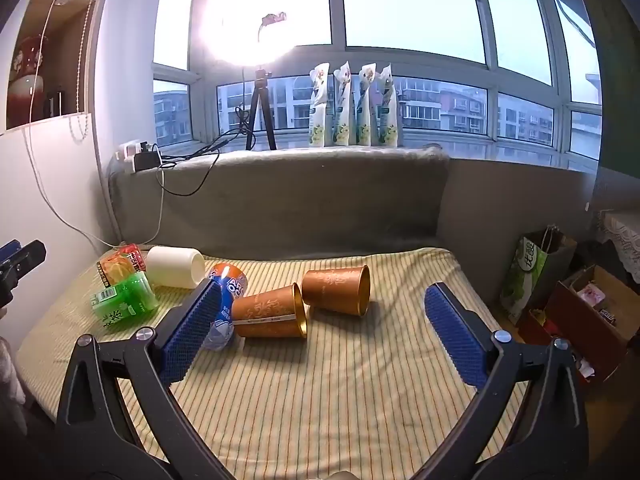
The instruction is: Flip cup upright
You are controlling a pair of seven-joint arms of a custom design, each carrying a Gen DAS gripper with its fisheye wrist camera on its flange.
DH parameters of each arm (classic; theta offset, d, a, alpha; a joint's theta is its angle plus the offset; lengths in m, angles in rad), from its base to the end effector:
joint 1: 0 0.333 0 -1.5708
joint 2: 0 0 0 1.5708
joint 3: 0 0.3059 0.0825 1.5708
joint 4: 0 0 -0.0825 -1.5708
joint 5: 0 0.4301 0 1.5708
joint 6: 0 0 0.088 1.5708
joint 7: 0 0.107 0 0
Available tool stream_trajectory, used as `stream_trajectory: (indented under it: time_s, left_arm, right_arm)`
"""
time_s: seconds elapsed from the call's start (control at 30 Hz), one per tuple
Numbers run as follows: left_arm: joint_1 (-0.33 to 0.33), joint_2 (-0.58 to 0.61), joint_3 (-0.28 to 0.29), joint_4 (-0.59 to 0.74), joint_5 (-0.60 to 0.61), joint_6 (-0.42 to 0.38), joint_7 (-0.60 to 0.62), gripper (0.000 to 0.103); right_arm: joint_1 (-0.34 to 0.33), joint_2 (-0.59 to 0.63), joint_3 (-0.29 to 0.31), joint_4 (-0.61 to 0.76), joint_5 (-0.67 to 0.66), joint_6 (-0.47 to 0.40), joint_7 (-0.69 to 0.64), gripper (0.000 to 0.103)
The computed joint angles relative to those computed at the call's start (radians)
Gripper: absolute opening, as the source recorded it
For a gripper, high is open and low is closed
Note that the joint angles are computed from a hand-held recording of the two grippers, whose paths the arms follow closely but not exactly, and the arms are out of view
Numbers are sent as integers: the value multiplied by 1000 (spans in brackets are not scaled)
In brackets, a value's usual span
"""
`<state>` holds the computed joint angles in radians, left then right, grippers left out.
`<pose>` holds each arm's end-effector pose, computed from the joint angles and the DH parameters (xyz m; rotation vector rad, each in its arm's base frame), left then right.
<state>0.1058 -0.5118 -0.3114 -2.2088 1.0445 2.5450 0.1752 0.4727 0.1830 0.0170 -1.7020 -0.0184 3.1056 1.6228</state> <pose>0.4867 -0.1411 0.6412 -1.7033 1.0140 -0.7936 0.6193 0.3306 0.6103 -1.6827 1.0522 -0.6923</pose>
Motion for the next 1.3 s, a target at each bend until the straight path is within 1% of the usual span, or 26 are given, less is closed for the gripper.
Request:
stream_trajectory:
  time_s: [0.07,0.13,0.17,0.2,0.23,0.27,0.3,0.33,0.37,0.47,0.6,0.67,0.77,0.83,0.93,0.97,1.17,1.3]
  left_arm:
    - [-3,1,1,2,-5,-9,14,92]
    - [-5,0,5,0,-8,-2,14,92]
    - [-5,-1,6,-1,-9,1,12,92]
    - [-3,-2,7,-2,-9,3,10,92]
    - [1,7,4,-1,-3,9,1,92]
    - [1,5,7,-4,-4,13,-1,92]
    - [2,-1,10,-16,-2,20,-5,92]
    - [2,-3,12,-19,-6,22,-3,92]
    - [3,-4,9,-22,-5,23,-6,92]
    - [9,-3,16,-29,-4,40,-2,92]
    - [5,5,9,-12,-15,18,18,92]
    - [4,2,10,-13,-17,18,19,92]
    - [4,4,8,-10,-18,14,24,92]
    - [3,2,8,-13,-16,17,23,92]
    - [4,1,8,-14,-16,18,23,92]
    - [3,0,9,-16,-16,19,23,92]
    - [4,0,6,-13,-18,15,24,92]
    - [4,-5,6,-16,-18,14,23,92]
  right_arm:
    - [28,-1,-33,-1,-40,2,42,103]
    - [53,-4,-62,-6,-84,11,91,103]
    - [46,6,-56,19,-78,-21,96,103]
    - [19,12,-27,21,-44,-17,76,103]
    - [22,17,-33,28,-43,-18,75,103]
    - [55,7,-74,10,-108,7,136,103]
    - [67,11,-91,23,-133,-9,155,103]
    - [108,10,-136,26,-219,-10,232,103]
    - [116,14,-145,31,-234,-13,248,103]
    - [91,16,-125,33,-256,-6,261,103]
    - [84,24,-120,44,-276,-8,276,103]
    - [72,23,-107,42,-268,-9,265,103]
    - [86,24,-123,47,-295,-15,290,103]
    - [75,27,-110,48,-289,-16,281,103]
    - [75,27,-111,48,-295,-14,286,103]
    - [67,27,-103,48,-286,-14,277,103]
    - [81,30,-119,53,-307,-14,299,103]
    - [74,28,-111,51,-301,-14,292,103]
